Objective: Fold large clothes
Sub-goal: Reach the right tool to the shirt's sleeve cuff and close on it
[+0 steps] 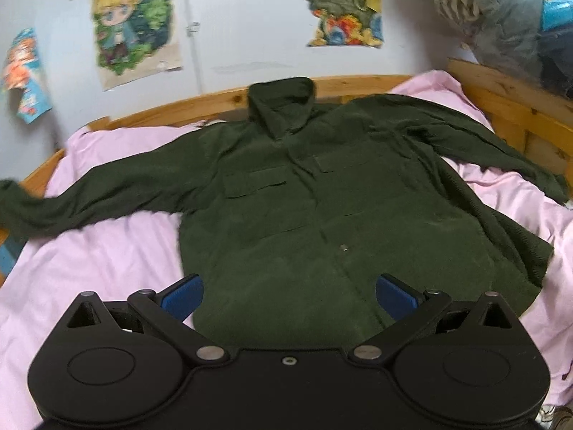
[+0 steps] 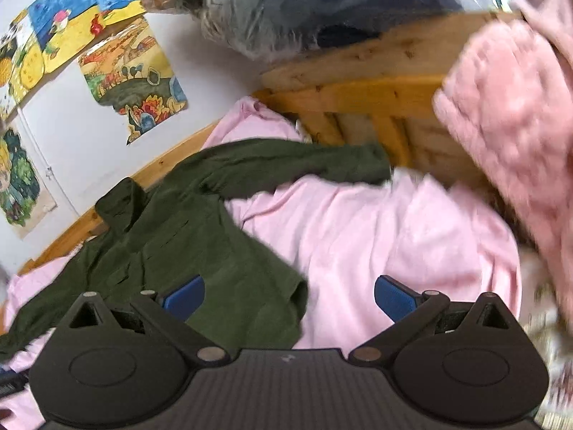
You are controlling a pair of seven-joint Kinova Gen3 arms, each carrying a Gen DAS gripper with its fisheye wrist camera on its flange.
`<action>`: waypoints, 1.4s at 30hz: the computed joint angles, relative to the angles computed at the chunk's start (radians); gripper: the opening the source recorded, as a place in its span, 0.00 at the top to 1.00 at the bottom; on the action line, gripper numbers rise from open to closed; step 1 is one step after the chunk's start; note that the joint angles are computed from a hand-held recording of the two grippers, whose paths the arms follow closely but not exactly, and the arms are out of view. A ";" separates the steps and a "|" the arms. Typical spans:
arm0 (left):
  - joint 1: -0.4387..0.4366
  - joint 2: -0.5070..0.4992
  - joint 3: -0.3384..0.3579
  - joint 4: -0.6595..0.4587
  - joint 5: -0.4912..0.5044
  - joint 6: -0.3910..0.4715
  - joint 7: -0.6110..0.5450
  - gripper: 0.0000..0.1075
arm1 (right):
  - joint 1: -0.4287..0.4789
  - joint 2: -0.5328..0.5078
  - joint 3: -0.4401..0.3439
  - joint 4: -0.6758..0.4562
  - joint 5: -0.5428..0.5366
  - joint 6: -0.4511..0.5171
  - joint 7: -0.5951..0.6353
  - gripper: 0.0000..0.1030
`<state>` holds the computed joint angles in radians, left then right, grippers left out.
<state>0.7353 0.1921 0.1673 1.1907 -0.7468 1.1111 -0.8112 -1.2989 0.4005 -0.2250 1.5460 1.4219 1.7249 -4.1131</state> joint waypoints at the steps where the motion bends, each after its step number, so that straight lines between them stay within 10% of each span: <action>1: -0.016 0.019 0.010 -0.025 0.012 -0.009 -0.033 0.05 | 0.005 0.009 0.016 -0.024 -0.007 0.016 0.040 0.00; 8: 0.047 0.129 -0.089 -0.003 -0.097 -0.223 0.044 0.05 | 0.107 -0.009 0.095 -0.042 0.006 -0.071 0.014 0.00; 16: -0.076 0.178 -0.086 0.062 0.109 -0.468 -0.159 0.05 | 0.300 0.065 0.191 -0.234 -0.065 -0.159 0.014 0.00; 27: -0.192 0.332 -0.096 -0.105 0.397 -0.496 -0.407 0.05 | 0.410 0.236 0.373 -0.495 -0.303 -0.128 -0.128 0.06; 36: -0.135 0.443 -0.215 -0.339 0.423 -0.367 -0.397 0.05 | 0.423 0.275 0.429 -0.539 -0.345 -0.149 -0.055 0.40; 42: -0.149 0.409 -0.251 -0.269 0.426 -0.487 -0.264 0.05 | 0.431 0.347 0.392 -0.690 -0.279 -0.037 0.160 0.71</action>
